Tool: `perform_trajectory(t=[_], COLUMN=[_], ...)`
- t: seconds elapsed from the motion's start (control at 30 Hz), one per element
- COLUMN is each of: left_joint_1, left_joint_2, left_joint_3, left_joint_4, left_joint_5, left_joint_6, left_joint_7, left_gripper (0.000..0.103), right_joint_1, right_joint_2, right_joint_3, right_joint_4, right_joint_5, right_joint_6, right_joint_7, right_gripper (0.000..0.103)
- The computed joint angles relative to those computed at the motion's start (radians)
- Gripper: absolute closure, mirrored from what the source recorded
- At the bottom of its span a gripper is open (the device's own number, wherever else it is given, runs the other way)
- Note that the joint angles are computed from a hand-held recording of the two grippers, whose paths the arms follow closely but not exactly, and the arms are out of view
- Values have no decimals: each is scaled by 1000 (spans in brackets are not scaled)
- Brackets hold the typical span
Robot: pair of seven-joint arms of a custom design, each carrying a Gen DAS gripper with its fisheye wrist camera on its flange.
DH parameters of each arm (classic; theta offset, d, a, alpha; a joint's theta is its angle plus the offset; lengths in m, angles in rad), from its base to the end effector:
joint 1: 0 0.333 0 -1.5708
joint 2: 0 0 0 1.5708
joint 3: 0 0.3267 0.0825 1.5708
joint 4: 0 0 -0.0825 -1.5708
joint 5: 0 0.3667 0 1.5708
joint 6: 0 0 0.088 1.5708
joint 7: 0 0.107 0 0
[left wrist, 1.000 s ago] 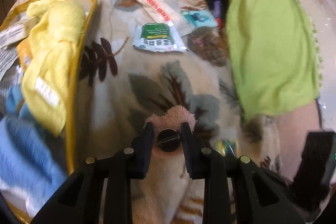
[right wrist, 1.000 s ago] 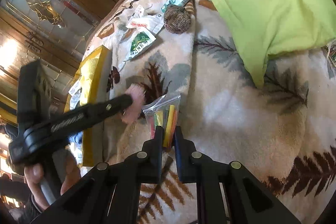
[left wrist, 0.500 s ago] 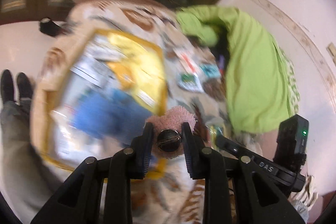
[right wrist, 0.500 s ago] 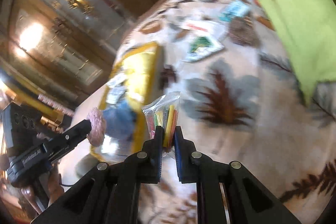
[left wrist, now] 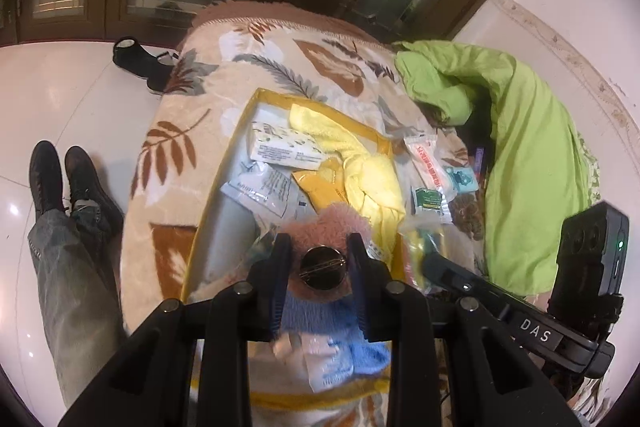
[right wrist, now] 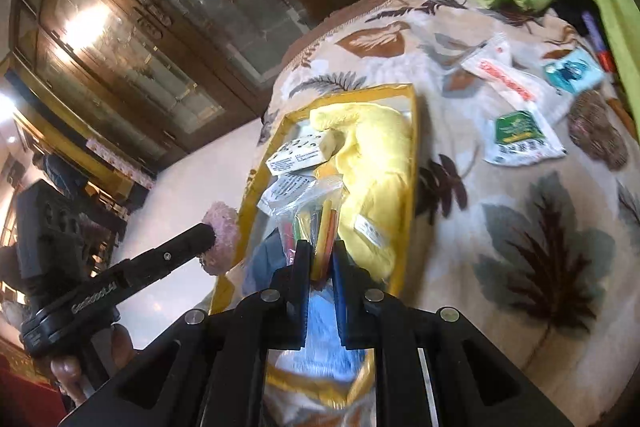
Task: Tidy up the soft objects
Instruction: 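Carry the pom-pom and pencils over the tray and open both grippers, then grasp the brown knitted ball with the right gripper while the left grasps the green-label packet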
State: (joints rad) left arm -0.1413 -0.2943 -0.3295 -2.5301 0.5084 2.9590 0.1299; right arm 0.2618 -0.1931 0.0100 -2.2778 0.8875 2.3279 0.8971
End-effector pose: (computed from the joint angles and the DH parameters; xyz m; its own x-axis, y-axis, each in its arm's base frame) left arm 0.3901 -0.2430 0.4690 0.2913 -0.8481 0.4427 -0.6866 -0.5075 -0.5206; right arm 0.4707 0.1454 0.4839 0.4433 -0.7347 -0.5135 -0.8719 -0.2205 -0.4372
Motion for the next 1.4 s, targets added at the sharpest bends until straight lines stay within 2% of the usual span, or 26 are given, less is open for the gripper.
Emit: perform_trajectory(t=[0.1,0.33,0.47,0.53,0.57,0.6,0.7,0.73,0.77,0.87,1.0,1.07,1.23,1.4], left_joint_1=[-20,-32,-51,-66,-80,-59,70,88,103,100,68,27,-67,-132], left_joint_2=[70,170,198,190,182,165,94,72,54,31,107,172,339,498], left_joint_3=[37,64,92,117,127,110,-8,-30,-50,-92,-130,-118,-80,-24], left_joint_4=[30,78,65,22,8,-7,-39,-45,-48,-9,113,183,384,572], left_joint_5=[-24,-33,-93,-164,-209,-198,-81,-67,-55,-40,16,27,7,-30], left_joint_6=[13,0,38,120,139,153,187,194,202,161,98,71,-47,-126], left_joint_7=[61,111,170,199,220,189,48,26,12,-3,-20,-6,120,200], left_gripper=[76,74,67,62,57,52,46,44,42,40,37,37,33,33], right_joint_1=[11,20,22,18,15,9,-9,-15,-24,-48,-104,-140,-209,-251], right_joint_2=[55,166,201,202,200,197,143,119,83,16,-23,-38,5,89], right_joint_3=[21,48,58,59,57,53,35,26,11,-28,-83,-103,-136,-138], right_joint_4=[35,92,93,88,90,95,71,59,40,9,-7,-20,13,99], right_joint_5=[-21,-82,-118,-108,-92,-70,18,48,86,114,79,49,10,3], right_joint_6=[25,70,90,92,79,54,34,30,25,-8,-73,-70,-67,-74], right_joint_7=[27,78,112,113,105,90,35,16,-7,-41,-42,-42,-18,2], right_gripper=[91,91,91,90,89,86,63,48,39,38,38,35,27,27])
